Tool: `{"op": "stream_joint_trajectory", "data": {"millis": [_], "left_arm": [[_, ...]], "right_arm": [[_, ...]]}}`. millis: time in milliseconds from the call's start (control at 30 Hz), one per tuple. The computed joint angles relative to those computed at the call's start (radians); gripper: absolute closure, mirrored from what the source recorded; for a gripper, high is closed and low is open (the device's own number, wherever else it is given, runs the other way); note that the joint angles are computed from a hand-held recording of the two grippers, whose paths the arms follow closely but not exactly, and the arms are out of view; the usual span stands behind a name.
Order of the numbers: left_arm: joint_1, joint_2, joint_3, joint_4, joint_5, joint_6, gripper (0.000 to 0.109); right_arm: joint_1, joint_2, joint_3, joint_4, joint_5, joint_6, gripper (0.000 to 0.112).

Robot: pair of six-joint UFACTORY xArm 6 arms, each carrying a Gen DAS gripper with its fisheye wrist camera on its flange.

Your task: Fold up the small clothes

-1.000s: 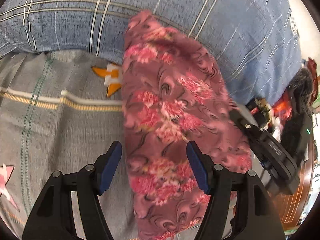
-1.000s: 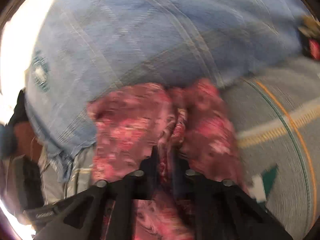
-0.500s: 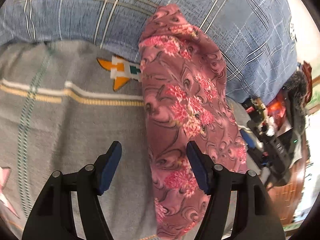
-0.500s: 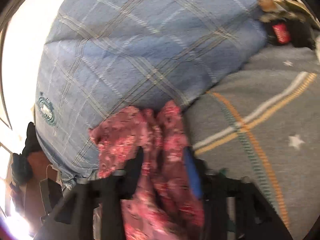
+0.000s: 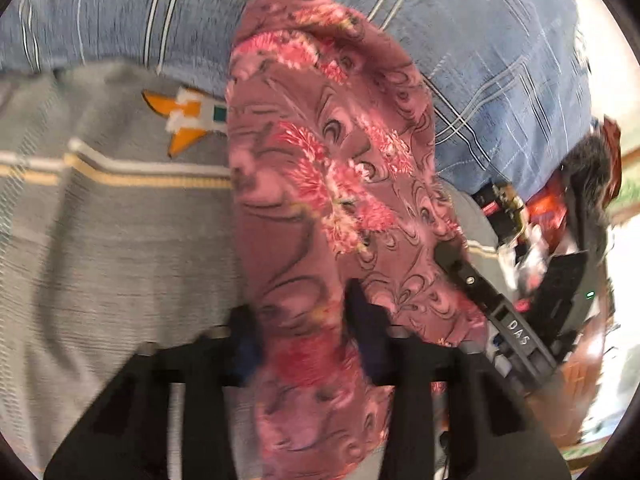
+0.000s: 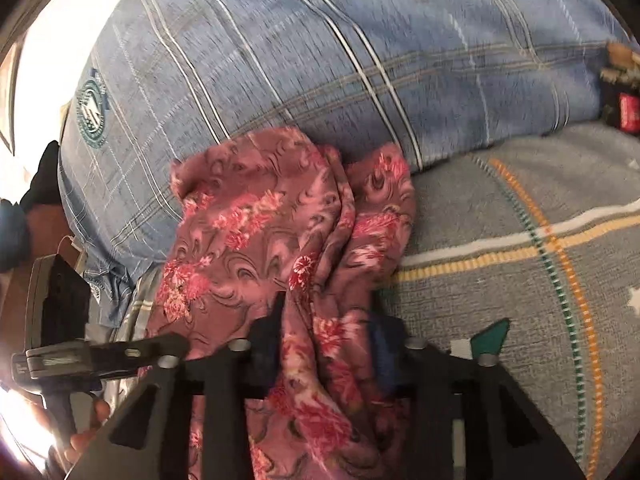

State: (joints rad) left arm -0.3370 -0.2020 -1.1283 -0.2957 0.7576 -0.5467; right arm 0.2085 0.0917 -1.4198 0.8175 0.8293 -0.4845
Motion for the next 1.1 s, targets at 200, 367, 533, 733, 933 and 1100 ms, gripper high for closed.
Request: {"op": "stream_joint_trajectory", "data": {"millis": [200,367,533,733,933,1100], "left_arm": [[-0.042,-0.108,0.029,0.187,0.000,-0.111,0.086],[-0.062,-0.316,0.156,0.199,0.018,-0.152,0.086],[-0.139,-0.549,0.333,0.255,0.041,-0.283,0.086],[-0.201,-0.629,0.492,0.248,0.111,-0.357,0.077],[-0.147,-0.714,0.488,0.302,0.058,-0.301,0.067],[-0.019,-0.535,0.371,0.293,-0.080,-0.200,0.059]], "right_arm": [[0.041,-0.130,0.101,0.000,-0.056,-0.004,0.085],[0.013,-0.286,0.203,0.080,0.034,-0.072,0.085],[-0.014,-0.464,0.366,0.159,0.152,-0.140,0.085],[0.006,-0.517,0.503,0.001,0.157,-0.046,0.078],[-0.065,-0.551,0.468,0.016,0.187,0.012,0.066],[0.000,-0.471,0.359,0.054,0.105,0.003,0.051]]}}
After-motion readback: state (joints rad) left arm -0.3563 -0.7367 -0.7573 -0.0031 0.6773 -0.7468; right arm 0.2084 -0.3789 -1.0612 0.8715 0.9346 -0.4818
